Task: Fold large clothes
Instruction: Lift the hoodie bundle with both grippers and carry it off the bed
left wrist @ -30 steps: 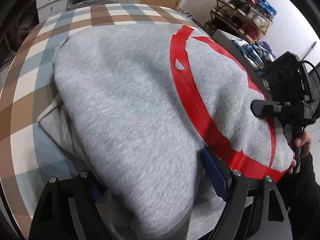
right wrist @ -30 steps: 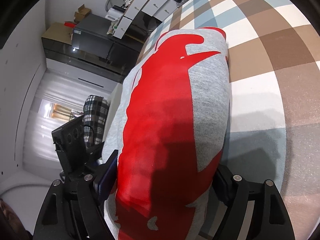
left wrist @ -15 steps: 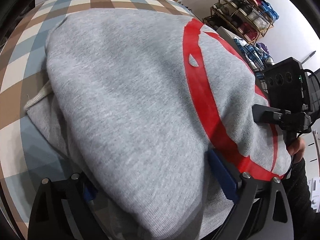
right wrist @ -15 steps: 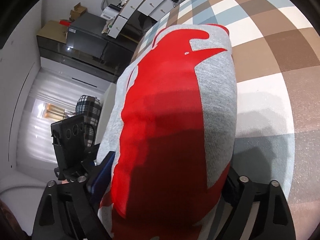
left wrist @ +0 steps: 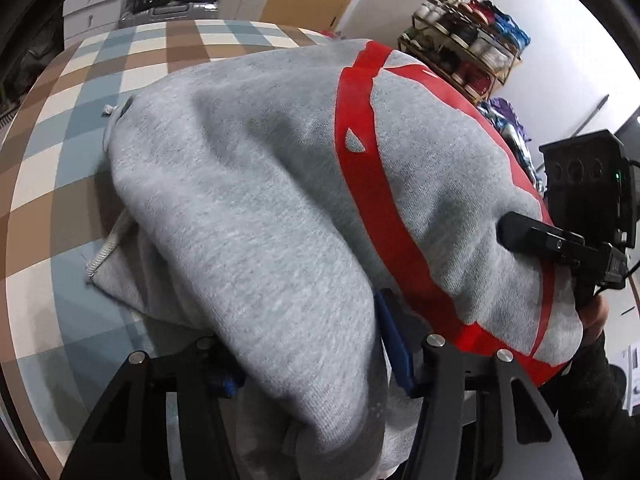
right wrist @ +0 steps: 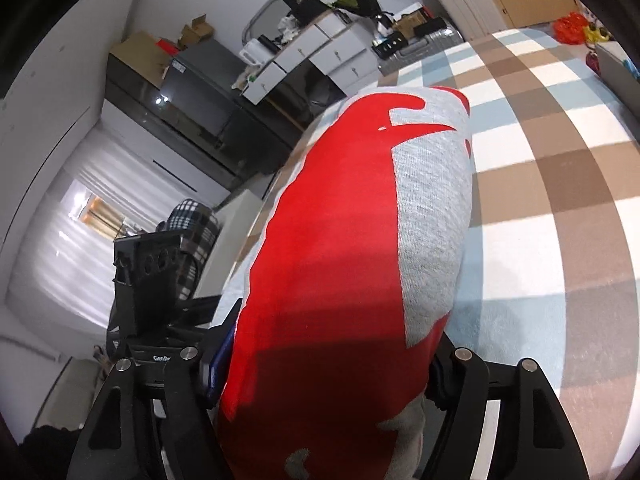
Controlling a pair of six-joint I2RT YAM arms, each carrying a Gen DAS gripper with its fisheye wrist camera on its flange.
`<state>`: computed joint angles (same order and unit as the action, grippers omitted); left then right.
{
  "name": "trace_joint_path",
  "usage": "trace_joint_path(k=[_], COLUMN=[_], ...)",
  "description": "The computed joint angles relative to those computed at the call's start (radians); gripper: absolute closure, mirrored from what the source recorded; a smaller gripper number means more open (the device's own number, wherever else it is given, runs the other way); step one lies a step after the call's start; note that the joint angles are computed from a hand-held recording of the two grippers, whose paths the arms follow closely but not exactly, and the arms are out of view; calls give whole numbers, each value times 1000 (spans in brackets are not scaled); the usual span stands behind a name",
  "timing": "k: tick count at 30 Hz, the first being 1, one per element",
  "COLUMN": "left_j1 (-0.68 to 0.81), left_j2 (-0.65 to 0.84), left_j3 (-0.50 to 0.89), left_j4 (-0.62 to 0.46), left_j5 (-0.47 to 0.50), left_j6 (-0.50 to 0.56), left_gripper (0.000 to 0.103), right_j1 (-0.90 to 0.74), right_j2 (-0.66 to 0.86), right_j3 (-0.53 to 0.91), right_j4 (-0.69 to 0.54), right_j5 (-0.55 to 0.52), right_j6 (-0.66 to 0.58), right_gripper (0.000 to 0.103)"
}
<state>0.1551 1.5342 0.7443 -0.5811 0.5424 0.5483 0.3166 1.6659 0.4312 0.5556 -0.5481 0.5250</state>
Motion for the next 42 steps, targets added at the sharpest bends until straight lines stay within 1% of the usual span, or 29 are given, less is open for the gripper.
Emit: trace_joint_path(k=[2, 3, 4, 5, 7, 8, 10, 13, 14, 15, 16, 17, 18, 19, 21, 22, 24, 28, 30, 32, 33, 35, 36, 38, 39, 41, 42], left_j1=[-16, -13, -2, 29, 53, 67, 81, 89, 90, 93, 107, 118, 128, 131, 126, 115, 85, -5, -72, -153, -205, -309, -354, -457, -505, -611, -659], left_j2=[31, 55, 95, 122, 212, 239, 310, 350, 365, 370, 379, 382, 374, 368, 324, 292, 249, 135, 87, 35, 13, -1, 2, 34, 60, 154, 215], left_j3=[13, 29, 57, 84, 154, 171, 223, 263, 277, 288, 299, 310, 312, 314, 298, 281, 263, 262, 289, 316, 336, 385, 412, 483, 522, 626, 688], left_j4=[17, 10, -5, -40, -102, -127, -178, -249, -273, -287, -311, -335, -349, -363, -376, -367, -353, -360, -346, -320, -300, -240, -216, -159, -128, -55, -19], left_j5=[-13, -7, 14, 31, 66, 79, 103, 139, 154, 170, 197, 218, 239, 257, 289, 300, 312, 354, 373, 382, 382, 371, 364, 344, 334, 302, 292], left_j6=[-16, -21, -23, 3, 12, 25, 40, 93, 99, 92, 98, 106, 107, 114, 117, 114, 88, -9, -82, -176, -234, -351, -395, -490, -542, -646, -703], left_gripper=[51, 51, 51, 49, 44, 39, 39, 39, 42, 49, 51, 56, 58, 59, 61, 62, 62, 62, 62, 62, 62, 62, 62, 62, 62, 62, 62], right_j1=[-29, -51, -78, -96, -128, -140, -155, -153, -147, -148, -152, -158, -163, -163, -165, -167, -178, -221, -281, -378, -414, -541, -619, -792, -845, -986, -1029], right_j2=[51, 86, 124, 150, 208, 235, 274, 313, 313, 315, 311, 299, 275, 252, 180, 132, 36, -203, -317, -426, -457, -508, -512, -454, -428, -313, -270], right_j3=[21, 44, 58, 72, 153, 185, 230, 275, 278, 279, 270, 245, 199, 168, 116, 92, 67, 52, 62, 105, 123, 206, 262, 433, 489, 670, 727], right_j4=[-12, -29, -20, -22, -124, -158, -209, -239, -240, -240, -225, -189, -118, -78, -46, -45, -95, -298, -425, -598, -655, -869, -991, -1316, -1408, -1670, -1741], right_j5=[-42, -70, -103, -128, -202, -238, -285, -316, -317, -326, -334, -341, -342, -332, -309, -294, -277, -252, -279, -332, -350, -421, -461, -524, -534, -533, -526], right_j6=[5, 10, 29, 40, 0, -23, -62, -79, -80, -83, -75, -63, -32, -12, -3, -6, -24, -85, -118, -184, -209, -334, -417, -690, -772, -1008, -1077], right_gripper=[28, 28, 27, 23, 20, 18, 17, 17, 17, 17, 20, 23, 25, 26, 28, 29, 29, 30, 30, 30, 30, 30, 30, 30, 30, 30, 30])
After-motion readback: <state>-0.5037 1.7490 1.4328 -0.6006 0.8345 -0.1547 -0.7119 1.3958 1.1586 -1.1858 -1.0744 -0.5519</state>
